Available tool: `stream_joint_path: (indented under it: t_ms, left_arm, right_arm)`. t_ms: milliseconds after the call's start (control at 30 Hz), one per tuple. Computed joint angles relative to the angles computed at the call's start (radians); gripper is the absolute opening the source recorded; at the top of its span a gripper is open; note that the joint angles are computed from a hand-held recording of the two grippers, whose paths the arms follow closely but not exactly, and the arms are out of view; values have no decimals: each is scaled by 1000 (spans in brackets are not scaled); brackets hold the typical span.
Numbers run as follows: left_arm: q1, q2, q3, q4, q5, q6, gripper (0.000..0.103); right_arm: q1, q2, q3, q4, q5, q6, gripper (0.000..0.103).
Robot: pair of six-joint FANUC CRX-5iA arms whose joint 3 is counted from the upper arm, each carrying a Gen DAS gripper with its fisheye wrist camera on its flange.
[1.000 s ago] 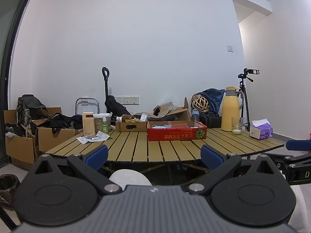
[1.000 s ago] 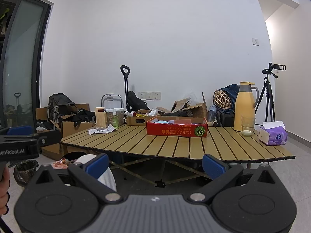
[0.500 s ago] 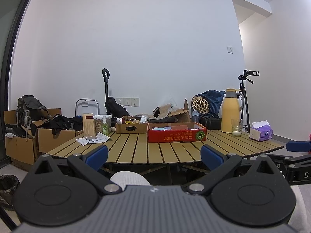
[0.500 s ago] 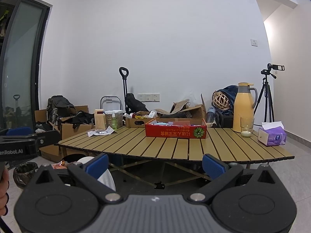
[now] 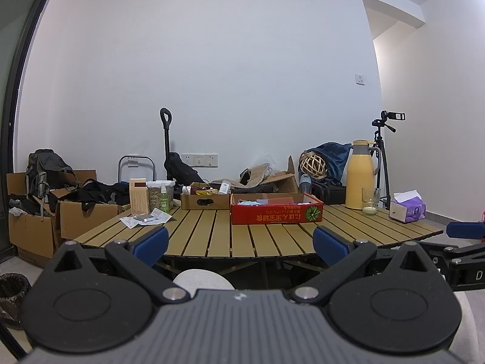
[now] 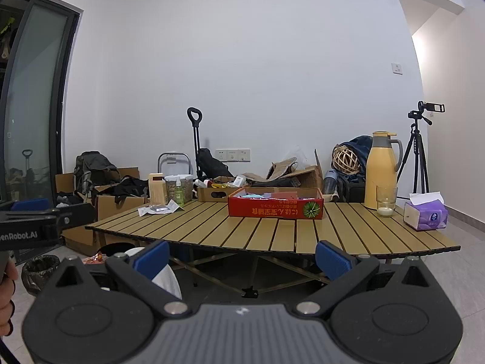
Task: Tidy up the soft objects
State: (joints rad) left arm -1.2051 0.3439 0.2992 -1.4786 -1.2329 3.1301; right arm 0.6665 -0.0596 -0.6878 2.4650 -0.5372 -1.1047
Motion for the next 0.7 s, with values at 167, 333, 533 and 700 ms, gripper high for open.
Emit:
stream_joint_path:
  t_ms: [167, 333, 533, 700]
  left_arm:
    - [-1, 1, 1, 0, -1, 0, 103]
    - [-3, -3, 3, -6, 2, -5, 103]
    - [-14, 0, 7, -30, -6, 2, 103]
    - [-16, 2, 9, -31, -9, 3, 103]
  right_arm:
    - [1, 1, -1, -2, -2, 0, 103]
    - [2, 0, -1, 0, -6, -2, 103]
    - [5, 0, -2, 0, -16, -3, 103]
    - [10, 0, -4, -5, -24, -1, 103]
